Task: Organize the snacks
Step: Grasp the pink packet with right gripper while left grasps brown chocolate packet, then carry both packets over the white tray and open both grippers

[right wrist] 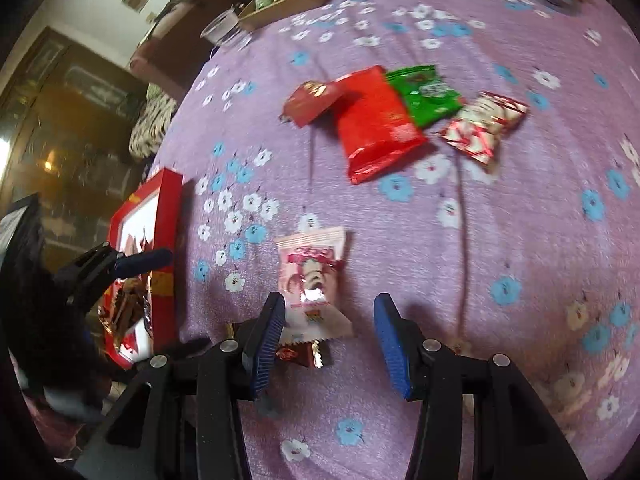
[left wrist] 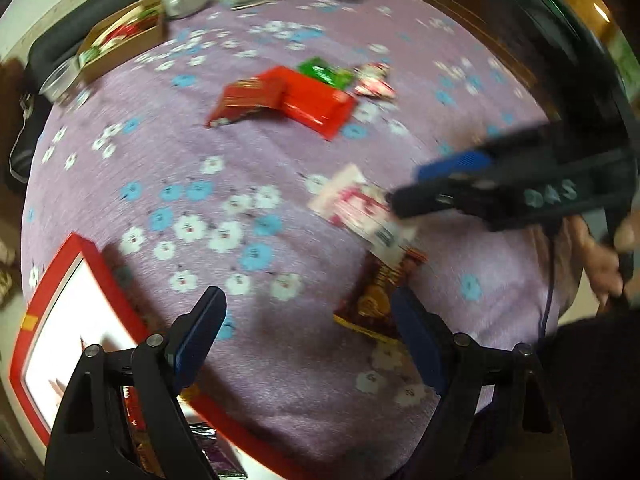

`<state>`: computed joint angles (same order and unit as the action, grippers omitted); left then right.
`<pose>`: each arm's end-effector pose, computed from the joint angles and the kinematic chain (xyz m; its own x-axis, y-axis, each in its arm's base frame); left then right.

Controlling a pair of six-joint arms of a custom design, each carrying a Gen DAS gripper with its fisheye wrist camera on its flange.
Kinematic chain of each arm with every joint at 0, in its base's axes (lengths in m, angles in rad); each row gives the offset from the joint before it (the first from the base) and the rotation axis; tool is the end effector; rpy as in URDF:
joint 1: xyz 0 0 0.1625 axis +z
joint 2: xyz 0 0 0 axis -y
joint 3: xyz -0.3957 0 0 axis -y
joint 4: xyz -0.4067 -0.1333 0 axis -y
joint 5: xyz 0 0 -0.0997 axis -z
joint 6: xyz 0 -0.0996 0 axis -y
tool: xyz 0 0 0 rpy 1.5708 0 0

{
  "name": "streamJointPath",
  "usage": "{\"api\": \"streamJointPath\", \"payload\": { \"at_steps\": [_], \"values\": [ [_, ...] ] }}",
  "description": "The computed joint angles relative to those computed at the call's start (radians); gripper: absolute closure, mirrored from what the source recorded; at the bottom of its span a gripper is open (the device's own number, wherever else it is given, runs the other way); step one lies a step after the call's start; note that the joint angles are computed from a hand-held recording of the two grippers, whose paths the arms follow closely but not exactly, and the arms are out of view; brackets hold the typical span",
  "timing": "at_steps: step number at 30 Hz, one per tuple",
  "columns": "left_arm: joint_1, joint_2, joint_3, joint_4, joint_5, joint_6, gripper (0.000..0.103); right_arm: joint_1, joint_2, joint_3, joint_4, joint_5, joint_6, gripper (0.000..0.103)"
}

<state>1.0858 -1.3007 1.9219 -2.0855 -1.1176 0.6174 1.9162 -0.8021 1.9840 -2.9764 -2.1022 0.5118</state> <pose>-0.0887 -0.5477 0.2075 -0.3625 0.8846 -0.2935 0.8259 0.4508 0.3387 0.2627 -0.4853 0.0090 -0.9021 0.2871 0.3222 0.1281 0.8911 -0.4354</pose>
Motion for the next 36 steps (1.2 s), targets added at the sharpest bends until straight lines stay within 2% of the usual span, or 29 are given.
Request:
{"api": "streamJointPath", "payload": {
  "at_steps": [5, 7, 9, 10, 12, 15, 20, 23, 24, 25, 27, 28, 29, 30, 33, 36],
  "values": [
    [0.0, -0.008, 0.008, 0.0, 0.023, 0.003, 0.018, 0.007, 0.071, -0.137, 0.206, -0.019, -0.019, 0.054],
    [0.001, -0.009, 0.012, -0.02, 0.039, 0.013, 0.018, 0.019, 0.112, -0.195, 0.285, -0.068, -0.029, 0.057],
    [0.003, -0.005, 0.011, -0.026, 0.038, 0.009, 0.018, 0.031, 0.135, -0.216, 0.307, -0.119, -0.042, 0.06],
    [0.003, -0.002, 0.013, -0.028, 0.033, 0.01, 0.018, 0.04, 0.143, -0.218, 0.304, -0.151, -0.051, 0.067],
    [-0.004, 0.0, 0.022, -0.035, 0.026, 0.016, 0.018, 0.048, 0.139, -0.204, 0.289, -0.195, -0.045, 0.068],
    [-0.027, -0.003, 0.055, -0.058, 0.009, 0.05, 0.018, 0.028, 0.082, -0.117, 0.197, -0.207, 0.028, 0.068],
    [-0.064, 0.015, 0.11, -0.139, 0.009, 0.136, 0.018, -0.004, -0.025, 0.042, 0.033, -0.18, 0.109, 0.068],
    [-0.076, 0.059, 0.148, -0.22, 0.077, 0.203, 0.018, -0.018, -0.059, 0.093, -0.001, -0.182, 0.135, 0.068],
    [-0.073, 0.071, 0.157, -0.243, 0.084, 0.231, 0.015, -0.021, -0.064, 0.102, -0.005, -0.178, 0.142, 0.068],
    [-0.062, 0.071, 0.16, -0.266, 0.055, 0.251, 0.016, -0.024, -0.068, 0.11, -0.005, -0.175, 0.146, 0.068],
    [-0.046, 0.084, 0.126, -0.223, 0.018, 0.198, 0.022, -0.025, -0.07, 0.118, -0.003, -0.171, 0.15, 0.068],
    [-0.036, 0.093, 0.099, -0.174, -0.007, 0.147, 0.034, -0.023, -0.072, 0.122, -0.001, -0.169, 0.151, 0.068],
    [-0.034, 0.095, 0.089, -0.167, -0.017, 0.116, 0.045, -0.02, -0.072, 0.122, 0.0, -0.167, 0.151, 0.068],
    [-0.036, 0.094, 0.096, -0.193, -0.015, 0.106, 0.06, -0.018, -0.072, 0.125, -0.005, -0.165, 0.146, 0.068],
    [-0.037, 0.098, 0.082, -0.179, -0.022, 0.05, 0.06, -0.009, -0.066, 0.123, -0.035, -0.16, 0.118, 0.068],
    [-0.009, 0.108, 0.018, -0.091, -0.082, -0.075, 0.06, 0.003, -0.049, 0.101, -0.047, -0.152, 0.074, 0.068]
  ]
}}
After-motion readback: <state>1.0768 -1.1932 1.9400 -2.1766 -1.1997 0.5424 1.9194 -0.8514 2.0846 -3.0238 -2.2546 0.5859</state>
